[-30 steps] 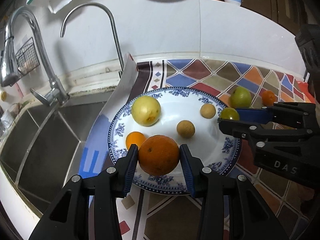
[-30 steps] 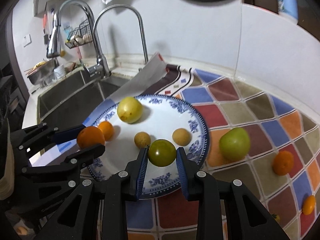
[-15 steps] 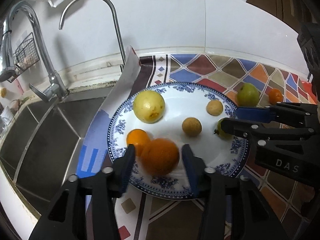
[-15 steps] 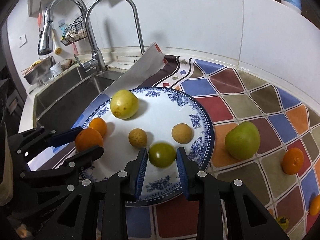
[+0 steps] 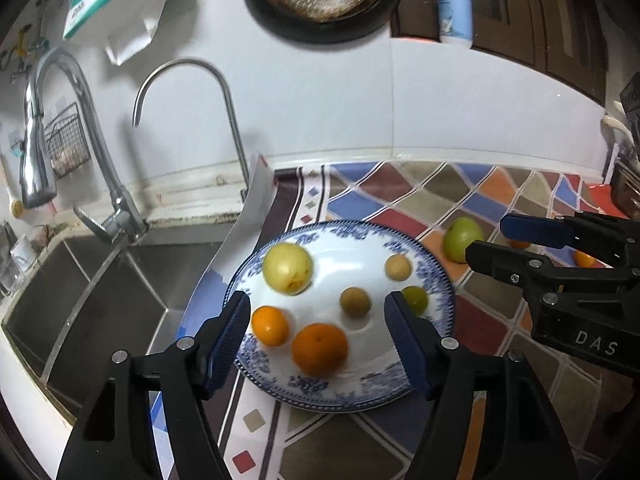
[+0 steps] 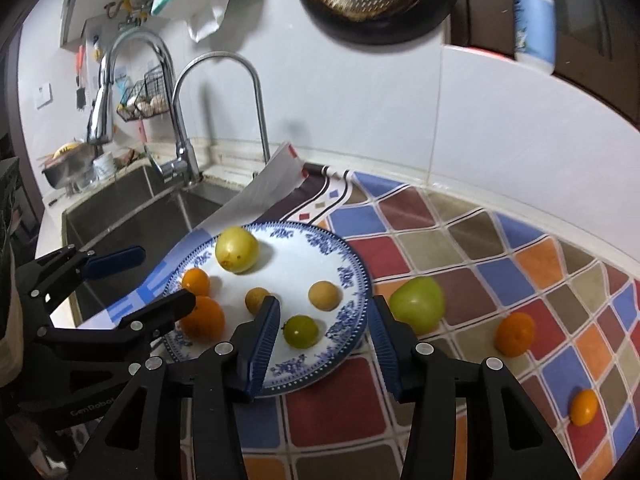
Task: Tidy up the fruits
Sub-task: 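Place the orange on the plate with the left gripper while the right drops the lime there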
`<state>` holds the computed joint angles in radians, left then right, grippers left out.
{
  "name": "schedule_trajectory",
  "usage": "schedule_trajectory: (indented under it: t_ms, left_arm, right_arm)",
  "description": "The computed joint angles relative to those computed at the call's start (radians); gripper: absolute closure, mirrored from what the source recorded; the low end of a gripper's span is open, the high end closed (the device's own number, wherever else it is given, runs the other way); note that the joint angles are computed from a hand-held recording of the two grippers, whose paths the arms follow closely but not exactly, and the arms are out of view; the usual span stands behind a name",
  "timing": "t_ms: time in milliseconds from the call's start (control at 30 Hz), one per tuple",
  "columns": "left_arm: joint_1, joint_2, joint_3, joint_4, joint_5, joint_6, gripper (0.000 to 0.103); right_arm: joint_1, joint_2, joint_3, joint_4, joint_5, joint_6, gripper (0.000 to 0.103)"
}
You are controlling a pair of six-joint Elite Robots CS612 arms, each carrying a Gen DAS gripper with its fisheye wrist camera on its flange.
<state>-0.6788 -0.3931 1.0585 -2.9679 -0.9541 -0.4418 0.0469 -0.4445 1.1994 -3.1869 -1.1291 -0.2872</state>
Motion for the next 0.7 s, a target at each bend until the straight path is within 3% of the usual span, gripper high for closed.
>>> schedule_trajectory:
  t_ms: [267, 433, 700]
  left_arm:
    - [-0.017, -0.002, -0.009, -0.062, 0.012, 0.066, 0.028]
    - [-0.030, 0.002, -0.020, -0.106, -0.001, 0.107, 0.019]
    - [-0.047, 0.033, -0.076, -0.118, -0.037, 0.179, 0.019]
  right_arm:
    - [-0.020, -0.036, 0.076, -0.131, -0.032, 0.067, 0.046]
    - [-0.033, -0.059, 0.126, -0.202, -0.070, 0.086, 0.043]
    - [-0.058, -0.083, 0.182, -0.284, -0.128, 0.132, 0.039]
